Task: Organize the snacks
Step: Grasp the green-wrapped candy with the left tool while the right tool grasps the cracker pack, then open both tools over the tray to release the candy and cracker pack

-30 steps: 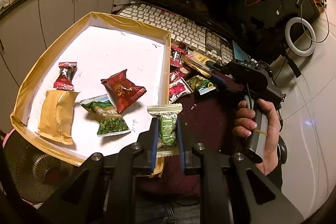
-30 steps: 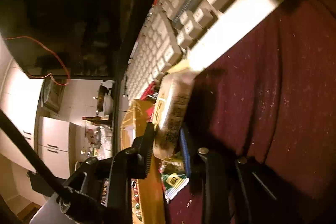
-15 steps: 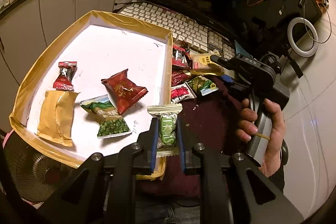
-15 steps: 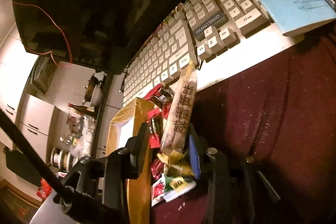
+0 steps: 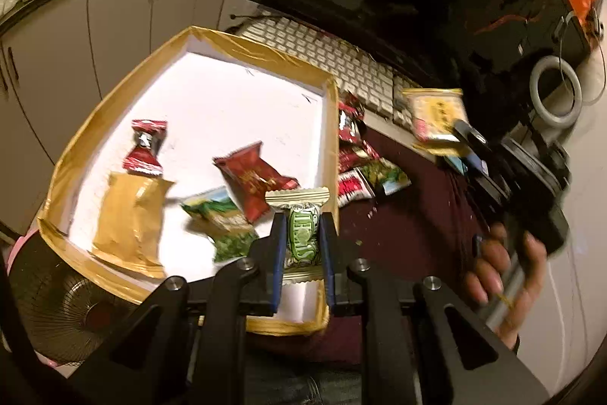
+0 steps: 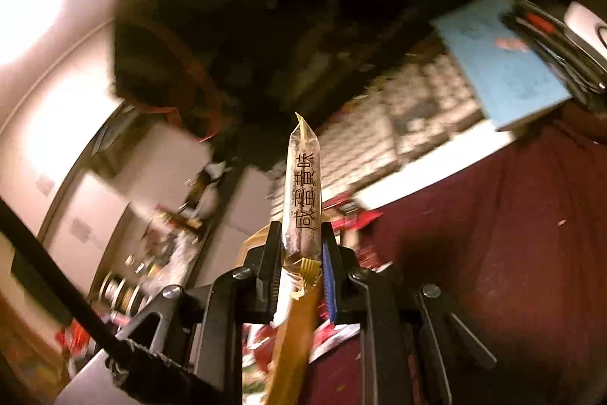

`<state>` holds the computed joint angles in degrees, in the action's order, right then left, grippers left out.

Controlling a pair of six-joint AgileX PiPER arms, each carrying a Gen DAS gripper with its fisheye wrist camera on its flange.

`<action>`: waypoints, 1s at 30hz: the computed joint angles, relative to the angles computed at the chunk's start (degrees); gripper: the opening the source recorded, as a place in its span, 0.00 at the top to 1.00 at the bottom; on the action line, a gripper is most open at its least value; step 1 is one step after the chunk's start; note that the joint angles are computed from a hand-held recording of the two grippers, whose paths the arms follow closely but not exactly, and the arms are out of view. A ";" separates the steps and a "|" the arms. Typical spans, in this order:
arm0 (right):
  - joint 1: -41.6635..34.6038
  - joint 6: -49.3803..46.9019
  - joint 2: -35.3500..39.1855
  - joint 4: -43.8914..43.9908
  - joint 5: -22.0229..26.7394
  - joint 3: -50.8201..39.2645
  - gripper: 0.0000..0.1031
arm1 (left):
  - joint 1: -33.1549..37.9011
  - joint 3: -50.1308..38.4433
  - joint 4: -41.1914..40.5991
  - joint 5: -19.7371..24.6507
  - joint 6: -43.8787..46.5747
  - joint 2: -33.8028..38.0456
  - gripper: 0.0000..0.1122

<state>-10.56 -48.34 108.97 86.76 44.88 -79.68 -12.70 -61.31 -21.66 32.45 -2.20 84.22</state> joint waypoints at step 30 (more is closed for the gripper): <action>17.07 35.73 26.06 -38.53 12.64 -45.90 0.80 | 7.64 -27.99 16.50 11.20 -8.93 27.29 0.82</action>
<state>6.51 -12.62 135.03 48.23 57.52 -125.58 -5.07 -89.31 -5.16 43.66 -11.13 111.51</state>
